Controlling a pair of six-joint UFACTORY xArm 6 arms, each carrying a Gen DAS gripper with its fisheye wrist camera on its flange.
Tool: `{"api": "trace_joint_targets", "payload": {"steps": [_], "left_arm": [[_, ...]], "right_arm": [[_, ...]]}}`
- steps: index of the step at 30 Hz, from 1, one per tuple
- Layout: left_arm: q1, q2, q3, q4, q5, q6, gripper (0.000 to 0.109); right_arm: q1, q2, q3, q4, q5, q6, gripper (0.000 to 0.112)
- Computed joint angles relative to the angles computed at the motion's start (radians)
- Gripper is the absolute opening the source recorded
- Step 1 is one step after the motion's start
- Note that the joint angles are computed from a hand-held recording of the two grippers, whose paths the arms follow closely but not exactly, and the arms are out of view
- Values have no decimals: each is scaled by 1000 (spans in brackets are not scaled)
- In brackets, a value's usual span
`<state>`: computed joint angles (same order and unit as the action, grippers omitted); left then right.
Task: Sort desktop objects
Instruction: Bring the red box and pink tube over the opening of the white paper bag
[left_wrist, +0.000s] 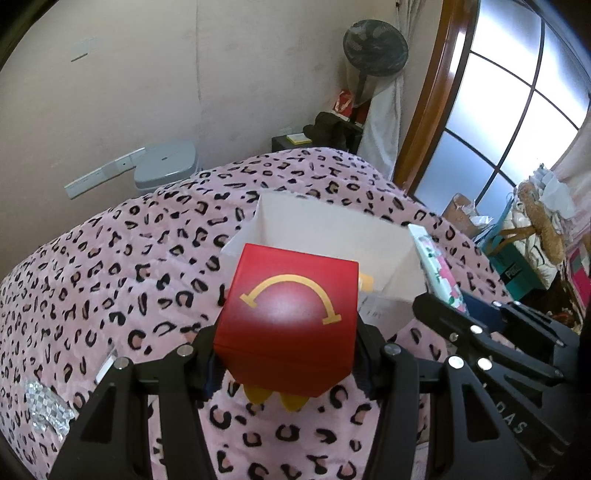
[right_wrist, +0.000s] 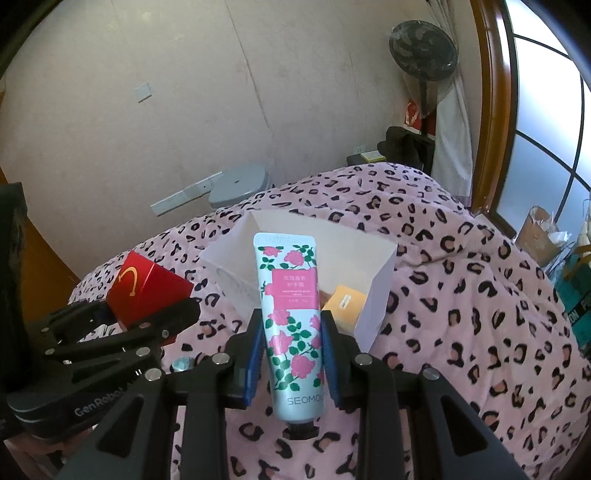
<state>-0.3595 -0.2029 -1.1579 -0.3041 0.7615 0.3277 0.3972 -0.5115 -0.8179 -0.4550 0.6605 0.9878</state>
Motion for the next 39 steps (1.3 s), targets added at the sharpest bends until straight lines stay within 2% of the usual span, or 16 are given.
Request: {"api": "trace_joint_targets", "payload": {"steps": [24, 39], "left_arm": [[-22, 368, -448, 13, 111, -63, 56], [-55, 409, -446, 39, 102, -55, 56]], "right_arm": [[-145, 188, -169, 114, -26, -195, 29], [-156, 230, -151, 171, -38, -245, 29]]}}
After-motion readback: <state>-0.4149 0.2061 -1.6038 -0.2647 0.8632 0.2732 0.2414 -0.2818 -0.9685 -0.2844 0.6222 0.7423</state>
